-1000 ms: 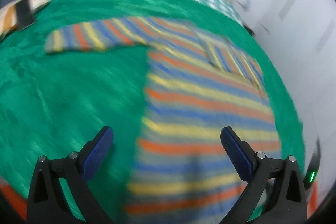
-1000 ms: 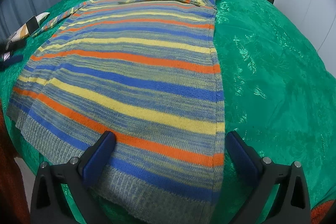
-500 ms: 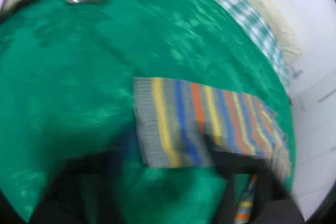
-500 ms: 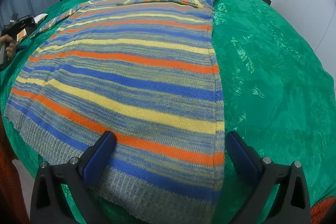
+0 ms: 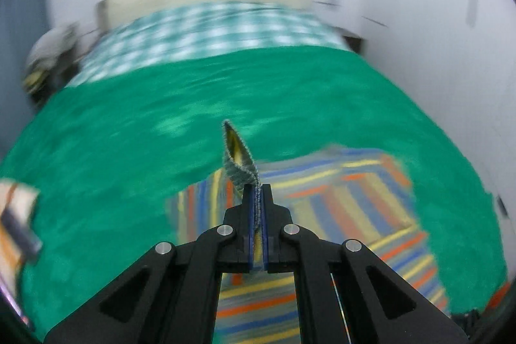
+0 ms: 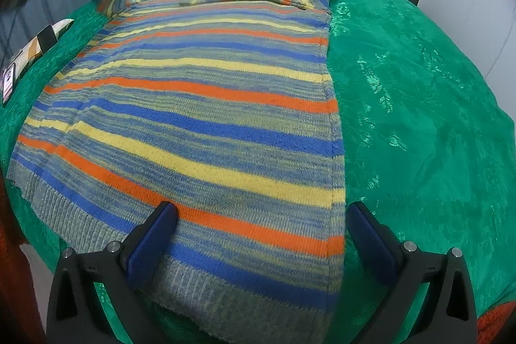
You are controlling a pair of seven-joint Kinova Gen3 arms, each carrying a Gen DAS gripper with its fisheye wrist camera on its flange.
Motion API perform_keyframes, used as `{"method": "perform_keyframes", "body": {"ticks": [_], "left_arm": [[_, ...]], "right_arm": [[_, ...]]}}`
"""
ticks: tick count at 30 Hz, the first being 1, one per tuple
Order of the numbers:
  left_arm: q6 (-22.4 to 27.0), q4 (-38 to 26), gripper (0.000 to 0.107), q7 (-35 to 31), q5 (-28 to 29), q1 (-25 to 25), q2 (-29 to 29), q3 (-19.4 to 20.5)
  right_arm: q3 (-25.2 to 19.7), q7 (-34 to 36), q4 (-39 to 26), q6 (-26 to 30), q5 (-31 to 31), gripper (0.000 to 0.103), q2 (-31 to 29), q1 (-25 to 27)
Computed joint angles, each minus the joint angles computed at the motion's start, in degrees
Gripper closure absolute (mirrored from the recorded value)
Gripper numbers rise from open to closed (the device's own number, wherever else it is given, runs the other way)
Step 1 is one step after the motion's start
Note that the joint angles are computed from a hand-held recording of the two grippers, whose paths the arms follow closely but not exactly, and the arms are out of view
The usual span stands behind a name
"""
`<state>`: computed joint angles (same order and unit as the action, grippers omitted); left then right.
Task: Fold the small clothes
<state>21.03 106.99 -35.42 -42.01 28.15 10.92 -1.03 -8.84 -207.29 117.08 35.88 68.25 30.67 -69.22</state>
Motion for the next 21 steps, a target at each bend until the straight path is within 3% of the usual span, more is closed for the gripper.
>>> {"method": "perform_keyframes", "body": {"ticks": [2, 3, 4, 5, 9, 12, 17, 21], "left_arm": [[1.92, -4.71, 0.095, -1.71, 1.90, 0.02, 4.92, 4.48], [2.02, -6.29, 0.080, -2.95, 2.96, -0.50, 7.46, 6.32], [1.92, -6.80, 0.043, -3.26, 4.13, 0.03, 9.43, 7.21], [1.99, -6.26, 0.024, -2.66, 4.39, 1.61, 10.64, 7.08], [-3.77, 3.31, 0.025, -3.01, 9.31, 10.43, 9.16, -0.52], [-5.28, 11.26, 0.025, -1.16, 11.49, 18.33, 5.19, -7.34], [-6.48, 19.99, 0.025, 8.42, 1.34, 24.78, -1.06, -20.59], [-7.68, 17.75, 0.025, 12.95, -4.44, 21.75, 2.84, -25.09]], "right_arm": [[0.02, -0.13, -0.02, 0.13, 0.10, 0.000, 0.08, -0.08], [0.02, -0.20, -0.03, 0.14, 0.16, 0.000, 0.12, -0.09], [0.00, -0.21, -0.03, 0.11, 0.21, 0.000, 0.15, -0.06], [-0.04, -0.16, 0.01, 0.03, 0.21, 0.000, 0.12, 0.01], [-0.10, 0.16, 0.13, -0.24, 0.13, 0.000, -0.03, 0.21], [-0.20, 0.61, 0.07, -0.32, -0.20, 0.000, -0.08, 0.36], [-0.05, 2.60, -0.55, -0.49, -1.89, 0.000, -0.06, 0.59], [0.53, 2.72, -0.79, -0.32, -2.30, 0.000, 0.05, -0.07]]}}
